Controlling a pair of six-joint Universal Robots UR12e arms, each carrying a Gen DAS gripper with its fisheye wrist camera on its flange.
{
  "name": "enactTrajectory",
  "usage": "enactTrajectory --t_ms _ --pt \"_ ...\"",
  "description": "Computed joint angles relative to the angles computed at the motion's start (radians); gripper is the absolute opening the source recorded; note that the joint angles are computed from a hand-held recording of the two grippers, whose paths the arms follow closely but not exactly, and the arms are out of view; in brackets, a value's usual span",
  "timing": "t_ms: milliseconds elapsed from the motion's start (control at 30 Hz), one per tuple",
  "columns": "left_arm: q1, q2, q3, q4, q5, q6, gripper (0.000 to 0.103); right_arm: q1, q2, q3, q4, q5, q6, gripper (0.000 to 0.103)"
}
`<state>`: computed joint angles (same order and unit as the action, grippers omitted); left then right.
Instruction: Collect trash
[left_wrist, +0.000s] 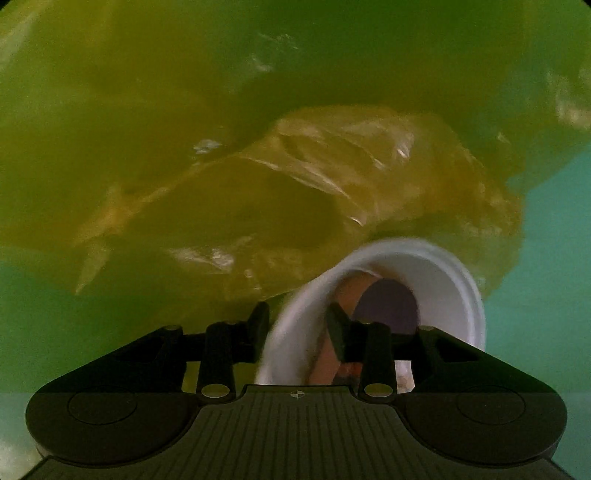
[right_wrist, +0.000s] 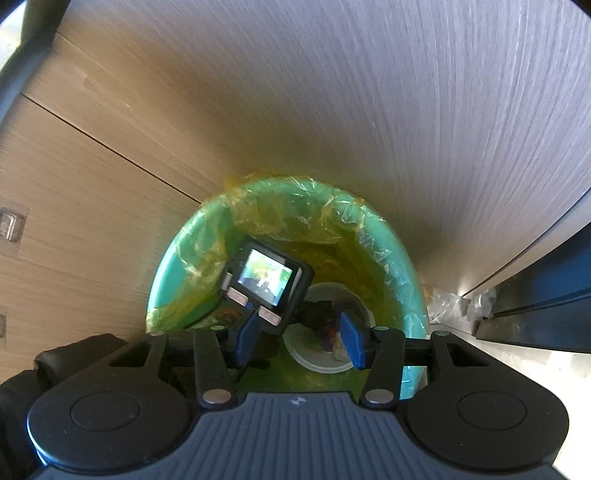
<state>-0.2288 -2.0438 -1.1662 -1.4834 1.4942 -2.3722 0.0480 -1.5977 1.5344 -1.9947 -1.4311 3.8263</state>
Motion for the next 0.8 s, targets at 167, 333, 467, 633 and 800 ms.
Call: enactTrajectory --t_ms 167,333,467,633,800 --pt "0.07 0.034 0.113 -0.204 -0.201 -0.03 0.041 0.011 -0.001 -0.001 -0.007 -0.044 -0.009 0.049" --pt "0.153 0.15 0.062 -0.098 -0.347 -0.104 0.041 0.058 0.021 -0.035 -0.02 -0.137 -0.187 0.049" --pt "0.201 0.23 0.046 -0.074 -0.394 -0.137 0.041 0.08 0.069 -0.095 0.01 -0.145 -0.493 0.05" --pt "0.254 0.304 -0.029 -0.079 -0.447 -0.244 0.04 0.049 0.21 -0.26 0.352 0.071 -0.565 0.048" --pt "0.277 0.318 -0.082 -0.051 -0.492 -0.242 0.04 0.096 0.395 -0.413 0.694 0.025 -0.655 0.046"
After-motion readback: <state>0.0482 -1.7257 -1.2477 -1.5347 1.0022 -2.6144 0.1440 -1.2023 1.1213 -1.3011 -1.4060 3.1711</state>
